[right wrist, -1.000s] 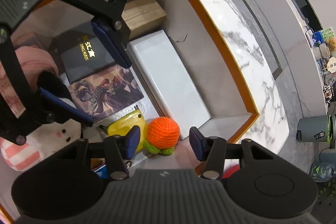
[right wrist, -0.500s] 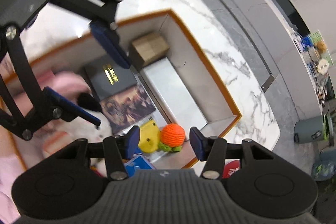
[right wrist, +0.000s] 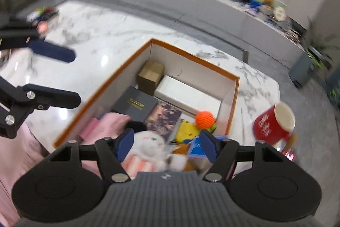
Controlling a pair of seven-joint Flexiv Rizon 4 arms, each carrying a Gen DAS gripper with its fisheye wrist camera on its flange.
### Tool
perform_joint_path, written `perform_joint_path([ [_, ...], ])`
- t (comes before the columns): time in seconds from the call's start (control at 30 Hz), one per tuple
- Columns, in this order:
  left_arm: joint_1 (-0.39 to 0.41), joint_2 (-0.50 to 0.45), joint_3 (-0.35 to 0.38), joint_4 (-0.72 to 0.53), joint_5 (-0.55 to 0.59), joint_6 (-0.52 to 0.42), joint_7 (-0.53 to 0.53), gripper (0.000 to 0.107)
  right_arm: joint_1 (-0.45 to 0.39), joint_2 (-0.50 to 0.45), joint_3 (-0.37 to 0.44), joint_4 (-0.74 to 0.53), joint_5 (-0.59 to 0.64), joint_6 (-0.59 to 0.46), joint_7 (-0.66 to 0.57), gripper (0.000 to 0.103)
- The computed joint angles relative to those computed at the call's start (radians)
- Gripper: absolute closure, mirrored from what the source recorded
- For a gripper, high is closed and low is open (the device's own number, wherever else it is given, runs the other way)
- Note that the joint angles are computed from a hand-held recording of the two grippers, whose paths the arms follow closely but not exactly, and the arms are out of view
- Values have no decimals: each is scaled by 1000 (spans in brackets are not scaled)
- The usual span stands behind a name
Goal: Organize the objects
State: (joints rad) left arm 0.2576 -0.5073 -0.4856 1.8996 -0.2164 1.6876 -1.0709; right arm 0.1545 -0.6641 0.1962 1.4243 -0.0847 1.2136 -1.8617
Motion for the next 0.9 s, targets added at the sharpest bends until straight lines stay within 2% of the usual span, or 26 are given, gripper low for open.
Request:
perform_joint_path([
  [0.1,-38,27,59,76,-1,110,-83,33,7,51,9,141,54,173,52,33],
  [0.2,-144,47,190,137,-3,211,-159,26,26,91,6,266,77,333,135,32],
  [0.33,-288,55,341,197,-44,294,-240,20,66,110,-15,392,120,514,245,25],
  [0.47,-459,33,495,218,-136,359,-279,18,229,126,-186,499,191,669,340,22],
  [0.57,-514,19,535,232,-182,406,-284,16,310,125,-273,548,227,739,382,19],
  [0.67,-531,3,538,240,-200,456,-282,16,349,117,-316,582,241,801,404,14],
  [0.8,-547,-12,533,240,-252,466,-276,14,383,100,-348,596,280,853,406,13],
  [0.9,-548,-16,522,241,-261,440,-274,14,374,103,-333,604,281,850,417,13],
])
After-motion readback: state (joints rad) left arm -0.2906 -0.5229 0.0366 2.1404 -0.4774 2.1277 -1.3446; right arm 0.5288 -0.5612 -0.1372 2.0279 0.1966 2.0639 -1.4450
